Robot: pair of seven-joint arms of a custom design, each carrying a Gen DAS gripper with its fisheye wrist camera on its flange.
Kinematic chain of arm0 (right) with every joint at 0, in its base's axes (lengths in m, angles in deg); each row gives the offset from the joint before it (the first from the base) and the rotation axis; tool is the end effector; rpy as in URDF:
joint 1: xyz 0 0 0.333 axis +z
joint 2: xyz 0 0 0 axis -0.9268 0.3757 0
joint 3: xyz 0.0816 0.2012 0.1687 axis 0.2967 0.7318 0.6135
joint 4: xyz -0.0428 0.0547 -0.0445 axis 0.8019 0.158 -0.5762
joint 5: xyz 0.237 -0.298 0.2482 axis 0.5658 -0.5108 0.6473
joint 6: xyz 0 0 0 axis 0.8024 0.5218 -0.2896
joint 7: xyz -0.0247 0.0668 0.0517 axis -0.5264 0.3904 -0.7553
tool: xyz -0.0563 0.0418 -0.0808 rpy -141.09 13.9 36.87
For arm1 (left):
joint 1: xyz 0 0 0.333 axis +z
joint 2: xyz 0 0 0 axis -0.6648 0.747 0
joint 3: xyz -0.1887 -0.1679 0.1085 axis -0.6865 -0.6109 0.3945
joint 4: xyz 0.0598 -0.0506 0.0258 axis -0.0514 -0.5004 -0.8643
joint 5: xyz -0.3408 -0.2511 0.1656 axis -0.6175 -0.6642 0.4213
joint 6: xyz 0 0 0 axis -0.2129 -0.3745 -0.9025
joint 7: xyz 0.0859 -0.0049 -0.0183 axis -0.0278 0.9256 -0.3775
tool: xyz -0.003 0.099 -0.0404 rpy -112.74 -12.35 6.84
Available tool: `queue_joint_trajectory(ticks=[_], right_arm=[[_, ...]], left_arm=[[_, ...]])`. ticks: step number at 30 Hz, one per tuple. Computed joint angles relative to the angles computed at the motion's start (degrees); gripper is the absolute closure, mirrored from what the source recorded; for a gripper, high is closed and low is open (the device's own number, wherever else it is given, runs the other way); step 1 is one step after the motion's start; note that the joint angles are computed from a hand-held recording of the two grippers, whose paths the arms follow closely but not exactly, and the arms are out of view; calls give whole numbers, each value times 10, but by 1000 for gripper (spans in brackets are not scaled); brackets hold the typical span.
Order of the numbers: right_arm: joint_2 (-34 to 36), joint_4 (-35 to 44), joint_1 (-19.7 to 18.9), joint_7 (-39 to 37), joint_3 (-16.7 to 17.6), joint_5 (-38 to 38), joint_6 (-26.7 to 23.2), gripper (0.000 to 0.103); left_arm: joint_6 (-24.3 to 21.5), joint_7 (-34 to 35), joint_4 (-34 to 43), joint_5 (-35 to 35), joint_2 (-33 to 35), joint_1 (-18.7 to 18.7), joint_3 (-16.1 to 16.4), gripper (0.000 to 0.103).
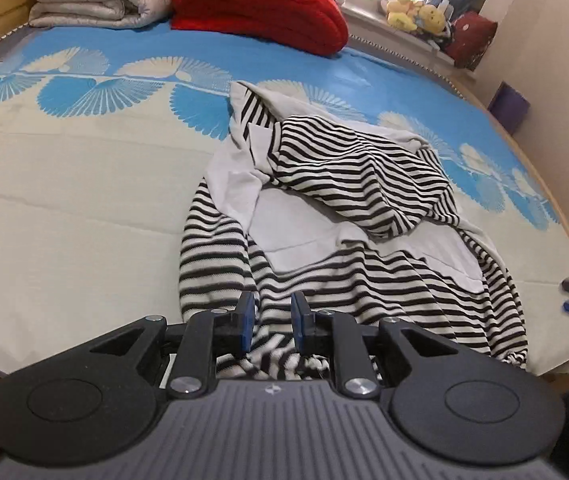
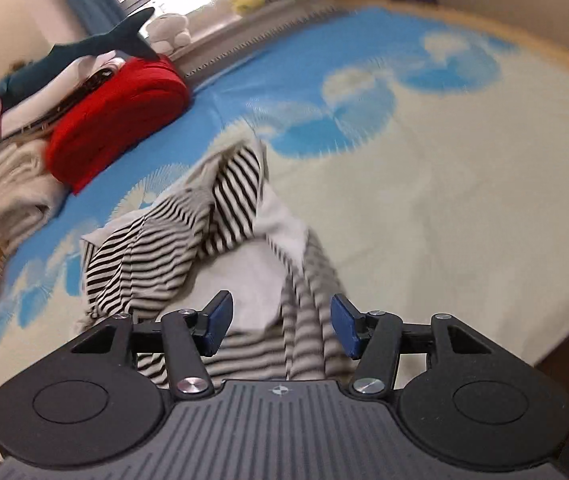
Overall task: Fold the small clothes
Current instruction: 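Lift the hem toward the hood with both tools and release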
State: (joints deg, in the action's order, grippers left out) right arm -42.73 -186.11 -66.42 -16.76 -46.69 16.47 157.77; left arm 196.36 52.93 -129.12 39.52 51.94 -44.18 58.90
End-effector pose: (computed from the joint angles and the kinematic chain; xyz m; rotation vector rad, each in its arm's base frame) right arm 0.6920 0.0076 0.4153 -1.5650 1.7971 -0.1304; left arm 0.5510 -0.1532 0.4294 -2.2221 1.3505 -0.7494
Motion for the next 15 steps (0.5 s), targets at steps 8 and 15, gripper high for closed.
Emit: queue_joint_trajectory(ticks=[8, 15], right_arm=[[7, -9, 7, 48, -4, -66, -26, 47], [28, 7, 16, 72, -6, -131, -42, 45]], left_arm=[[-1, -7, -14, -12, -15, 4, 6, 76], [-45, -20, 26, -29, 57, 3, 11, 61]])
